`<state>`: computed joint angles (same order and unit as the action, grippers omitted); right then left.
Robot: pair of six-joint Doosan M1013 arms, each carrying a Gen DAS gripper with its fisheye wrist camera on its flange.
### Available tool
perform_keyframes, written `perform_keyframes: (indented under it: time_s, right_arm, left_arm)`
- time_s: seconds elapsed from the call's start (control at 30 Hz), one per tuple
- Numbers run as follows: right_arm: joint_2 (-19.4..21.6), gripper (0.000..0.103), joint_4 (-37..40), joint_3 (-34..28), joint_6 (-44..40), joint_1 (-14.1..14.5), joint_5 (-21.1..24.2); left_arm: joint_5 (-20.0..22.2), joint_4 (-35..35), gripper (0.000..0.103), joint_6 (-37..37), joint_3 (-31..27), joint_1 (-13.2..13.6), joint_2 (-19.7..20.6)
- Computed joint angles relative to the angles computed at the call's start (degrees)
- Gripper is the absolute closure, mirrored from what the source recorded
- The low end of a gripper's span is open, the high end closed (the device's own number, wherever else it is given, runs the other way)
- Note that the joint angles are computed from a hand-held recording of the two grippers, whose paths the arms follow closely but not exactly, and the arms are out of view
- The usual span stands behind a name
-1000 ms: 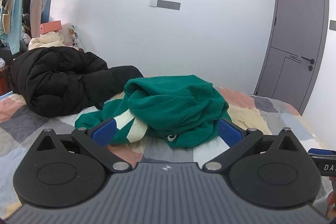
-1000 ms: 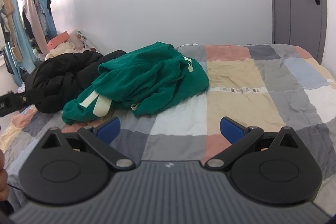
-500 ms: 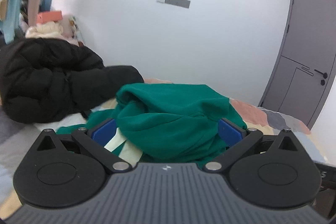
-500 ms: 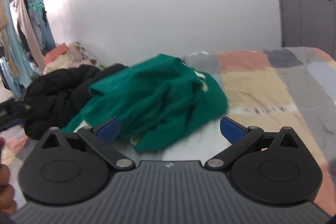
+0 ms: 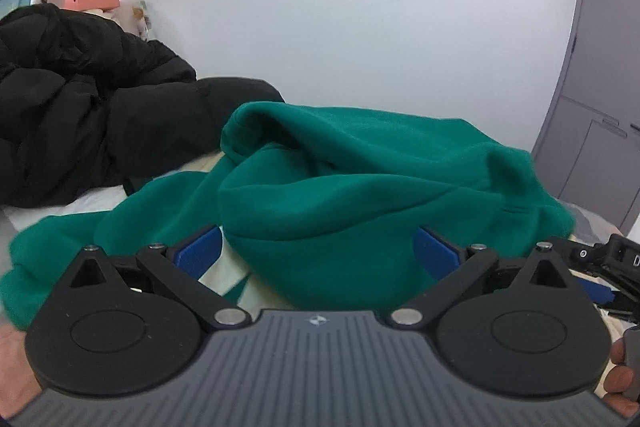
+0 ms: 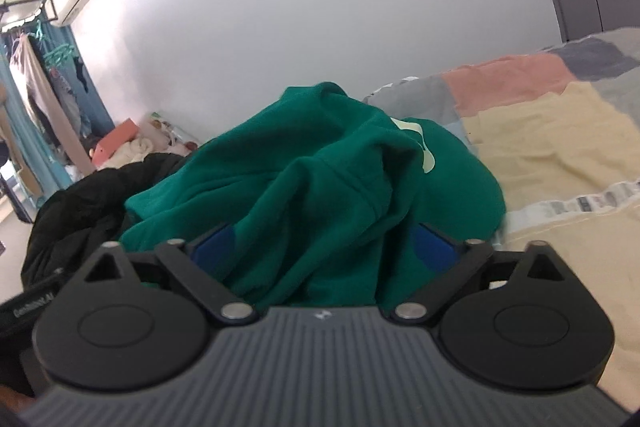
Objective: Fold large clothes
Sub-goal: 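Reach both grippers into the green hoodie pile and close on the fabric, then lift the hoodie with the left gripper while the right gripper lifts its own fold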
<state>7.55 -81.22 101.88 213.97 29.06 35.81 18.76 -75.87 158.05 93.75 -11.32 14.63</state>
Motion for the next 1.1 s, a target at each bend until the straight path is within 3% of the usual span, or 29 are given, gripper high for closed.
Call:
perform_keyframes:
  time_s: [0.07, 0.13, 0.17, 0.2, 0.23, 0.3, 0.37, 0.43, 0.5, 0.57, 0.7, 0.83, 0.93, 1.03, 1.1]
  right_arm:
    - [0.9, 0.014, -4.1, 0.2, 3.3, -0.4, -0.8]
    - [2.2, 0.020, -5.4, -0.3, 1.5, -0.7, -1.6]
    - [2.6, 0.032, -4.8, -0.7, 0.4, -0.7, -1.1]
    - [3.0, 0.045, -5.1, -0.8, 0.3, -0.5, 0.1]
    - [3.3, 0.050, -5.9, -0.8, 0.6, -0.2, 1.2]
    - [3.2, 0.073, -5.7, -0.8, -0.8, -0.2, 0.4]
    - [2.5, 0.083, -5.2, -0.3, -2.3, 0.1, -0.4]
    - [1.6, 0.088, -7.2, 0.7, -1.5, 0.3, -1.2]
    - [0.5, 0.092, -8.2, 1.5, -0.1, 0.5, -1.7]
    - [-0.7, 0.093, -9.4, 2.2, -0.2, 1.3, -1.1]
    - [-2.4, 0.099, -12.3, 3.4, -0.2, 2.6, -0.8]
    - [-5.0, 0.100, -20.4, 5.4, 5.8, 4.4, 2.1]
    - [-7.4, 0.100, -20.3, 6.4, 5.7, 6.1, 4.5]
    - [-9.4, 0.100, -17.3, 7.8, 5.2, 8.0, 6.6]
    - [-10.6, 0.100, -12.3, 8.5, 3.9, 8.1, 5.1]
  left_arm:
    - [-0.9, -5.4, 0.011, 6.4, 0.0, -0.1, 1.1]
    - [-0.8, -3.6, 0.020, 3.7, -0.5, -0.1, 1.8]
    - [-0.1, -6.0, 0.027, 5.2, -0.5, 0.2, 2.0]
    - [-0.1, -7.5, 0.042, 6.3, -0.4, 0.2, 2.1]
    - [0.2, -7.5, 0.049, 6.4, -0.4, 0.2, 2.2]
    - [1.2, -5.3, 0.078, 2.8, -0.5, 0.3, 2.0]
    - [1.6, -6.8, 0.085, 3.0, 0.2, 0.2, 1.2]
    - [2.7, -11.9, 0.088, 8.0, 1.5, 0.2, -0.1]
    - [6.7, -15.0, 0.090, 9.4, 2.5, 1.0, -1.4]
    - [11.3, -12.1, 0.091, 6.1, 2.9, 1.9, -2.6]
    - [20.4, -14.0, 0.092, 6.6, 5.4, 4.6, -5.5]
    - [30.3, -15.0, 0.093, 5.1, 7.9, 7.5, -8.2]
    - [37.0, -13.9, 0.094, 4.1, 9.1, 8.7, -9.7]
    - [39.9, -11.1, 0.094, 2.4, 10.7, 8.4, -11.3]
    - [42.3, -9.7, 0.094, 0.0, 11.5, 8.3, -11.8]
